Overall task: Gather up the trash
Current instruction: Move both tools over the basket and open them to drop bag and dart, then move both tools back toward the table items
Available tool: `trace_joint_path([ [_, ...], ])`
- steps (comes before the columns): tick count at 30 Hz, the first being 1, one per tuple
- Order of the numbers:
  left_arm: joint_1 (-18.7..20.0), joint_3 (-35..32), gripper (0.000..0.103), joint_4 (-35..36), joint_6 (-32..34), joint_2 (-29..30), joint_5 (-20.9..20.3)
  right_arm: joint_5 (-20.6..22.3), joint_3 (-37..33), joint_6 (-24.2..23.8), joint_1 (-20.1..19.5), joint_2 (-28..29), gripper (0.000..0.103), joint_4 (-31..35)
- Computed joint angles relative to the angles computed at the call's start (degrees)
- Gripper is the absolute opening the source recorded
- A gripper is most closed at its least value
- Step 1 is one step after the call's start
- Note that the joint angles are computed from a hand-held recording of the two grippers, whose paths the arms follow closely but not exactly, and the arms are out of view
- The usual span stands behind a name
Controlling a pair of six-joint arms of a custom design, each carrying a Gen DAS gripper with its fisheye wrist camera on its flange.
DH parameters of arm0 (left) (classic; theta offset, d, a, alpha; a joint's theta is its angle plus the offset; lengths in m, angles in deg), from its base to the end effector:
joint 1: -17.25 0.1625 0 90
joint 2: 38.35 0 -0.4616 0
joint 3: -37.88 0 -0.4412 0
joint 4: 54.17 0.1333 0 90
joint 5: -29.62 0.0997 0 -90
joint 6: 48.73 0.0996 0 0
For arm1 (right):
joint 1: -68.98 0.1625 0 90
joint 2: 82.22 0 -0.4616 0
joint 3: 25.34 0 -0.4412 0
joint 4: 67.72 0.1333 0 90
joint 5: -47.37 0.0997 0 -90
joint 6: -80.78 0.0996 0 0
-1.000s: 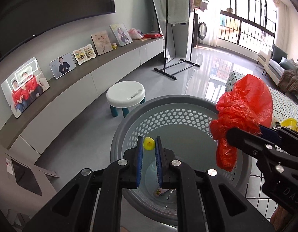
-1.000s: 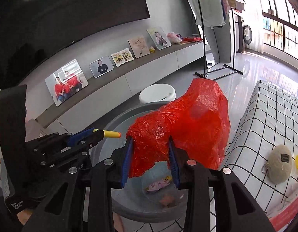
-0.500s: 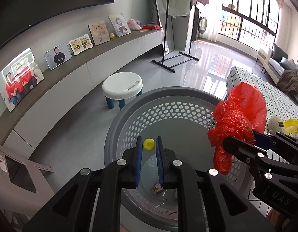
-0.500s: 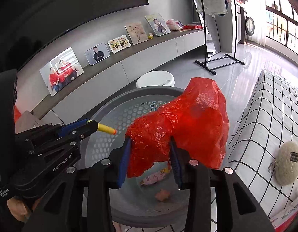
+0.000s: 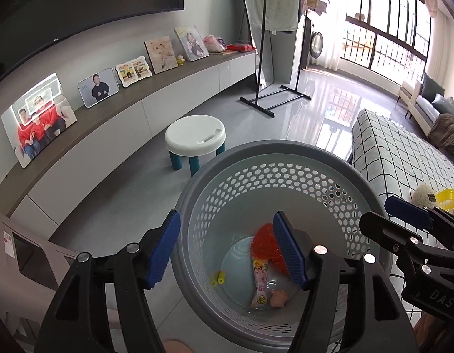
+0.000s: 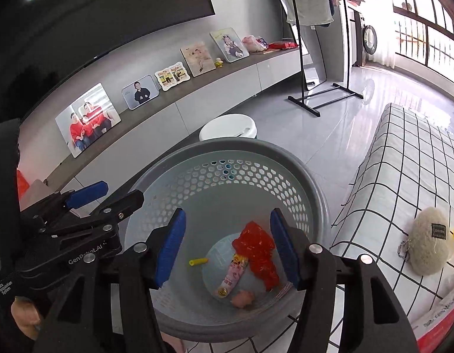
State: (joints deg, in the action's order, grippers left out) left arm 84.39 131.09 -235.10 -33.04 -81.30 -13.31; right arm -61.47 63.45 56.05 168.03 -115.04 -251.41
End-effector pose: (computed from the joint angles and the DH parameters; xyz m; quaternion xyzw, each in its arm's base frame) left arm -0.0974 -0.7618 0.1513 0.1528 0.8573 -0.3414 0.3538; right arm 0.2212 -0.7458 0.0335 0.2206 -0.9087 0.2948 0.1969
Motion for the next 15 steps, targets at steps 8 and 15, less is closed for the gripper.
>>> trace_joint_path([
  [8,0.0,0.5,0.072,-1.7,0.3,-0.3,0.3,-0.1,0.2,0.4,0.3,0.0,0.057,-0.5],
  [15,-0.3,1.6,0.081,-3.4,0.2,-0.8,0.1,-0.7,1.5,0.5,0.6,-0.4,0.064,-2.7],
])
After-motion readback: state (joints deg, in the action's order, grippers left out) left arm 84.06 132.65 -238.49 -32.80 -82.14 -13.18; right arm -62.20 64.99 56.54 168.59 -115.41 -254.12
